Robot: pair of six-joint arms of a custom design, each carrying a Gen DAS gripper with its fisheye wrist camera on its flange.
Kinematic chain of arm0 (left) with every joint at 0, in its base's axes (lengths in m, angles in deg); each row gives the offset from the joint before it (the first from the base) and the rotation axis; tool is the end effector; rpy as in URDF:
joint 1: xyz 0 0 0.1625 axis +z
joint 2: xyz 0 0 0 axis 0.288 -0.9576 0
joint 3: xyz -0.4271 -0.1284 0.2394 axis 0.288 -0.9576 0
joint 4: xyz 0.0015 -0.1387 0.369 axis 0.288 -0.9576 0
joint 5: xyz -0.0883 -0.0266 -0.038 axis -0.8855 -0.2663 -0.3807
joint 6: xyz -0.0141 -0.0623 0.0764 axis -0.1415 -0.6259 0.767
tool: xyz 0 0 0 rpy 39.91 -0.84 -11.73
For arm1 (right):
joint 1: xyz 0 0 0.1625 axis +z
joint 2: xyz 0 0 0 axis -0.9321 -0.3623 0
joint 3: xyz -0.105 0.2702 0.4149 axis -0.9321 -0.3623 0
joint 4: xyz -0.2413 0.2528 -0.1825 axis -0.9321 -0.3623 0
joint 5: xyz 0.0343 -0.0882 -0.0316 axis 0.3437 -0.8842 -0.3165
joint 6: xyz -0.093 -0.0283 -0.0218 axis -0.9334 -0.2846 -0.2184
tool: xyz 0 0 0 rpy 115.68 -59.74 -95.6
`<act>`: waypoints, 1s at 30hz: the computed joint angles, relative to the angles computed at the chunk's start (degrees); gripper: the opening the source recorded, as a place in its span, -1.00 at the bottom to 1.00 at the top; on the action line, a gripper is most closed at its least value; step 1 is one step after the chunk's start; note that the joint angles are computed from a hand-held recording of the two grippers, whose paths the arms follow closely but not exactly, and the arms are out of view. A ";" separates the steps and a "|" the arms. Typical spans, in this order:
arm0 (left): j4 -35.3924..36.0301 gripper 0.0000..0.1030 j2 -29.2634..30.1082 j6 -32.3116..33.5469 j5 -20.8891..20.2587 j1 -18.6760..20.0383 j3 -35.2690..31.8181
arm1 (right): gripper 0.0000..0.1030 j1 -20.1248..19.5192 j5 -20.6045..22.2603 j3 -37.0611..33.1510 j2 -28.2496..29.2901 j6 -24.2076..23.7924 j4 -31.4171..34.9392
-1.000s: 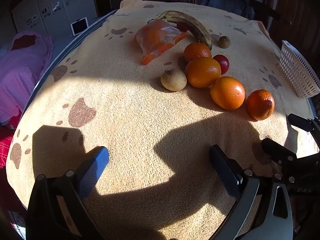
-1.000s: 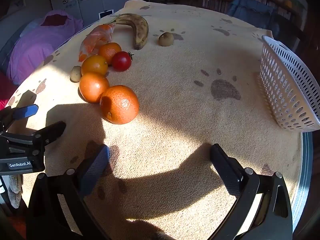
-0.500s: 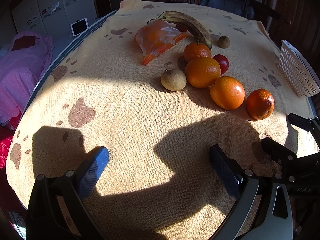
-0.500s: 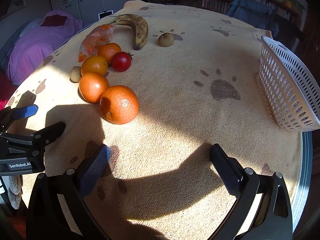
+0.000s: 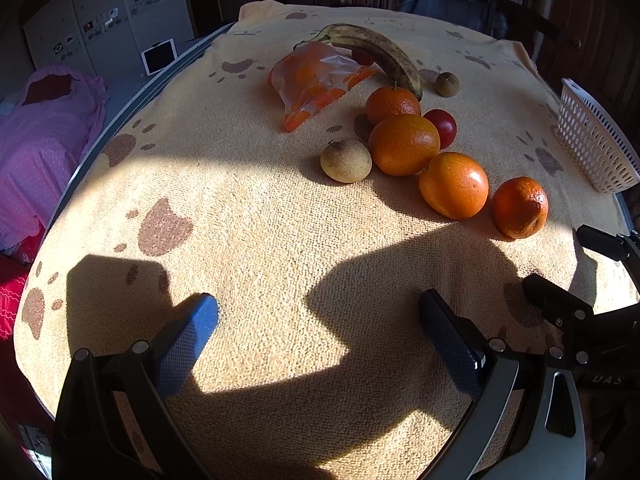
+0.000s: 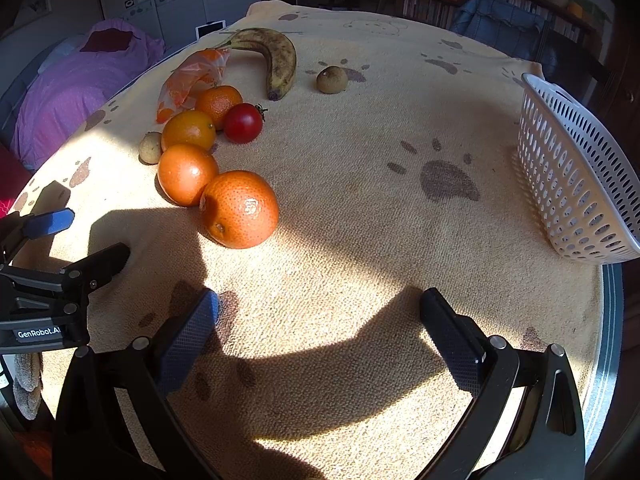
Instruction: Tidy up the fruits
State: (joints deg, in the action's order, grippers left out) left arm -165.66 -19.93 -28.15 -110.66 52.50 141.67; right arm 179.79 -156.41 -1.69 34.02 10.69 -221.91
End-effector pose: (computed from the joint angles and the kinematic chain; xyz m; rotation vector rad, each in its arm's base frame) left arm -0.0887 -0.7725 0.2738 0.8601 2.3259 -0.4288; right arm 0.3242 -0.6938 0.0113 0.0959 -2.2293 0.7613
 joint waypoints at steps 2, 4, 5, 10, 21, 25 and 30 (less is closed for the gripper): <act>-0.78 0.91 -0.05 0.35 0.30 -0.12 0.41 | 0.96 0.02 -0.04 0.00 0.05 -0.02 -0.06; -1.02 0.91 -0.05 0.30 0.51 -0.22 0.59 | 0.96 0.02 -0.04 -0.02 0.05 -0.01 -0.06; -1.08 0.91 -0.04 0.27 0.52 -0.23 0.60 | 0.96 0.02 -0.04 -0.02 0.05 -0.01 -0.06; -1.45 0.91 -0.05 0.27 0.61 -0.30 0.80 | 0.96 0.02 -0.07 -0.07 0.09 -0.01 -0.05; -3.61 0.91 0.09 1.73 -0.16 -0.17 1.24 | 0.96 0.07 0.11 -0.06 0.11 -0.69 -0.78; -2.85 0.91 -0.05 1.13 -0.95 0.04 0.99 | 0.96 0.35 1.02 -0.04 0.20 -2.45 -2.23; -1.40 0.91 -0.27 0.02 -2.36 0.40 0.20 | 0.96 0.86 3.08 -0.49 0.31 -5.43 -5.23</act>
